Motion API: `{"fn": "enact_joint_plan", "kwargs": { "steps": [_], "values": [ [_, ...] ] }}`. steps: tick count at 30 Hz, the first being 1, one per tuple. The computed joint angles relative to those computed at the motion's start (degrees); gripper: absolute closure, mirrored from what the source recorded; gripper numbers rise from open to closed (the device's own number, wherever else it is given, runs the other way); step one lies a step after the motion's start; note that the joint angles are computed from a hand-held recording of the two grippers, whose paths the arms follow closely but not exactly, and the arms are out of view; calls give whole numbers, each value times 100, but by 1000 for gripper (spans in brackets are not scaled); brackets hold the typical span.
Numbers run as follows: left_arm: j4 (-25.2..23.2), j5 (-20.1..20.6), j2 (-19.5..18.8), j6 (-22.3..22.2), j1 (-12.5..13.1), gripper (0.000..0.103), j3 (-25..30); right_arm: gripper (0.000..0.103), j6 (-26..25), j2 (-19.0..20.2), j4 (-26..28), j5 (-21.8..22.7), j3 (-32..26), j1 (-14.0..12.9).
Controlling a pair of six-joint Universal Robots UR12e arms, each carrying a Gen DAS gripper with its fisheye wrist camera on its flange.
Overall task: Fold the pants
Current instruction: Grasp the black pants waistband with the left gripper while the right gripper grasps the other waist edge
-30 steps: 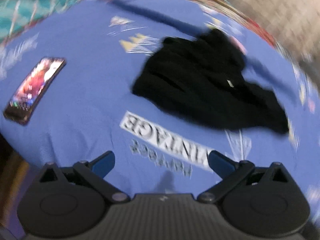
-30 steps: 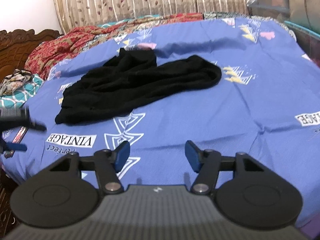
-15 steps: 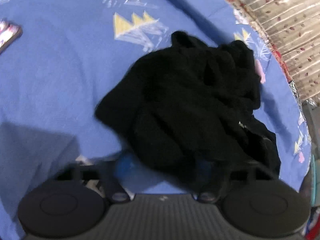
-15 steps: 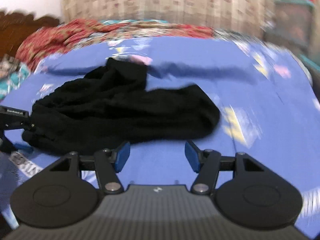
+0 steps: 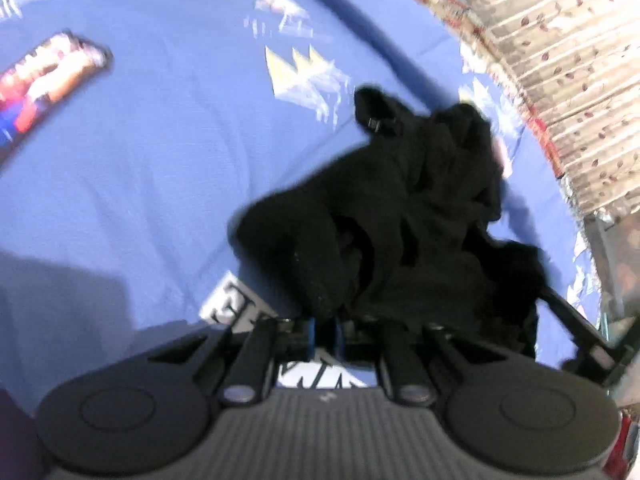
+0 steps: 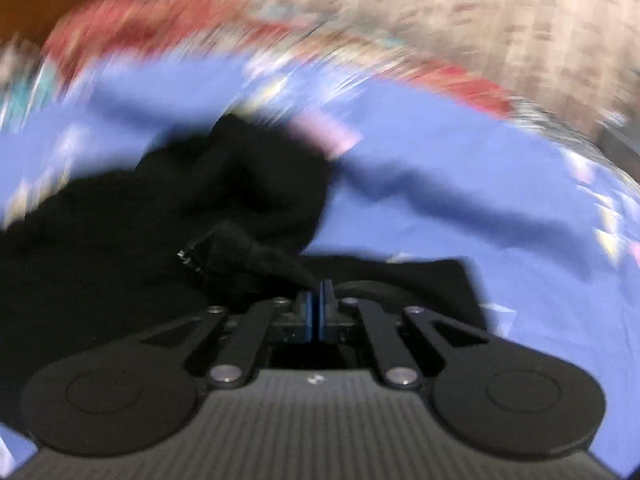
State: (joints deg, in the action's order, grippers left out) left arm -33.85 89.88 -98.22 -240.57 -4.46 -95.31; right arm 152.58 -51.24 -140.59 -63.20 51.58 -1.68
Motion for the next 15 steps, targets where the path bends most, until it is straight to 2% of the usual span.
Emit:
{"fn": "enact_joint_plan", "kwargs": {
  "steps": [4,6,8,13,15],
  "values": [
    [-16,247,219,96,26,95,-50,98,1541,-191,-1038,-186,32,-440],
    [8,241,346,69,50,95,-130,98,2048,-325,-1421,-457,116,-682],
    [29,271,476,36,56,95,-243,98,2366,-547,-1694,-690,364,-940],
    [-64,406,802,-125,85,95,-535,98,2940,-1237,-1857,-1029,1429,-1524],
    [-77,318,902,-249,154,95,-652,98,3148,-1431,-1790,-1179,1812,-1655]
  ]
}}
